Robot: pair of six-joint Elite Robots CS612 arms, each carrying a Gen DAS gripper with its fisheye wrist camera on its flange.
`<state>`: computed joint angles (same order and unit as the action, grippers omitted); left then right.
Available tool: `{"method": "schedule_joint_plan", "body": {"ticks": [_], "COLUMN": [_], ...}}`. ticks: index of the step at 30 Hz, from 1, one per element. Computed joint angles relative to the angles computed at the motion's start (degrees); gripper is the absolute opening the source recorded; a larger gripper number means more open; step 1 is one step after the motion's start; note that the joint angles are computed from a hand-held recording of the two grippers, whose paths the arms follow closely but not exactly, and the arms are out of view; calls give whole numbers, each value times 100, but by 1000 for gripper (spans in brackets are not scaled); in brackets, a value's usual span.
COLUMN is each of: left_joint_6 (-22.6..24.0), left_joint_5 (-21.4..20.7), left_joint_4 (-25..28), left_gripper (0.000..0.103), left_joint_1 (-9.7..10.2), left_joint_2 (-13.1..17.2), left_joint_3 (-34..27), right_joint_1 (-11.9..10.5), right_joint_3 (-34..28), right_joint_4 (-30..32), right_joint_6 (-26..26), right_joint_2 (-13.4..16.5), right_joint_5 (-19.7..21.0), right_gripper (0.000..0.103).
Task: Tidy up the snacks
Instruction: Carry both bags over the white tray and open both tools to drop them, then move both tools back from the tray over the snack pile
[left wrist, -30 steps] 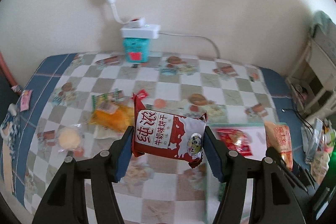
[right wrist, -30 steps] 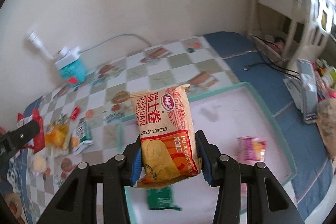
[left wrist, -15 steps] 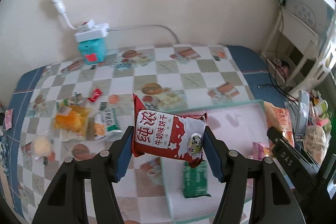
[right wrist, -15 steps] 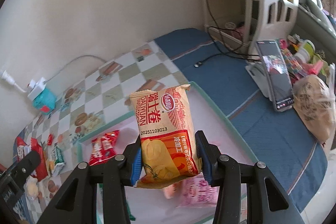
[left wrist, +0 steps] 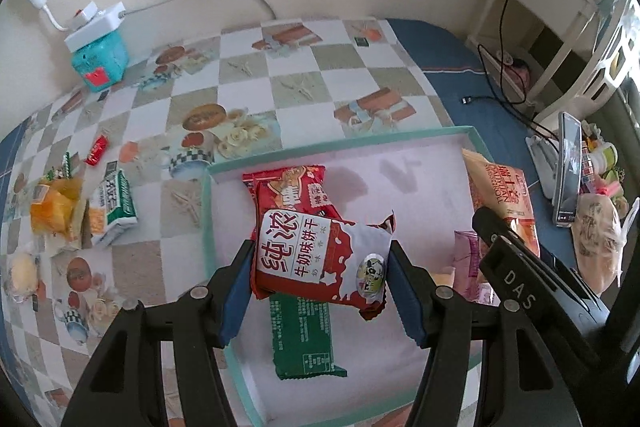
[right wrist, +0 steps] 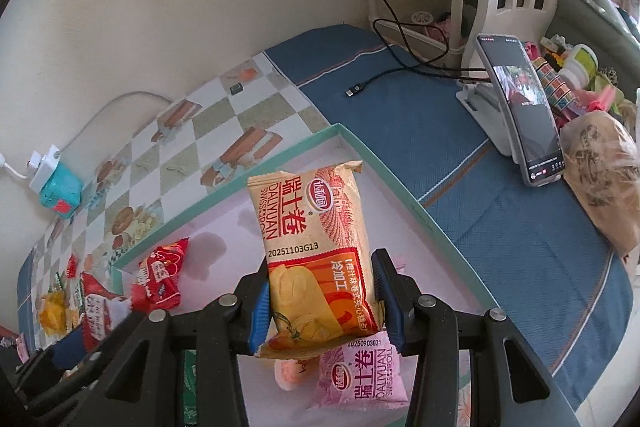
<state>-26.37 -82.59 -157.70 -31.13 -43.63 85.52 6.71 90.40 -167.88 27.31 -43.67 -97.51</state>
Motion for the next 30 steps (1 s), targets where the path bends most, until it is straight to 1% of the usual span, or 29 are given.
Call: {"method": "schedule_joint_plan", "body": {"ticks": [9,11,14,15,16,18,21,23,24,25,27,28,30], "left_joint_6": [-230,-249,-276,-301,-321,-377,-465,-518,-551,-608,-723,-769,-883], "left_joint_5": [-296,-299,-243,-227,-220,-236,-225,-152,-128,-97,-21,30,164], "left_joint_4": [200,199,208,205,206,188,152,118,105,91,56,47,59], "left_gripper": [65,66,71,73,75,77,77,77,77,82,90,90,91], "left_joint_1": [86,89,95,104,112,140,175,193,205,224,262,277,309], "left_joint_2": [126,122,109,100,91,72,27,-11,-29,-48,-86,-104,-145], "left_joint_3": [-133,-133,-121,-110,-100,-74,-19,29,49,73,124,149,198], "right_joint_1": [9,14,25,26,29,31,47,78,92,101,125,139,156], "right_joint_3": [-56,-68,-75,-78,-82,-95,-118,-141,-152,-160,-183,-186,-193], "right_joint_4": [62,92,125,132,148,199,249,278,296,317,370,371,369], "right_joint_6": [-11,-38,-38,-42,-49,-79,-171,-263,-310,-345,-402,-425,-476], "right_joint_2": [38,42,34,33,31,30,30,29,27,26,24,22,20], "right_joint_5": [30,45,11,-1,-10,2,48,10,-13,-24,-76,-113,-163], "right_gripper": [51,51,52,54,58,63,67,74,74,76,83,88,92]}}
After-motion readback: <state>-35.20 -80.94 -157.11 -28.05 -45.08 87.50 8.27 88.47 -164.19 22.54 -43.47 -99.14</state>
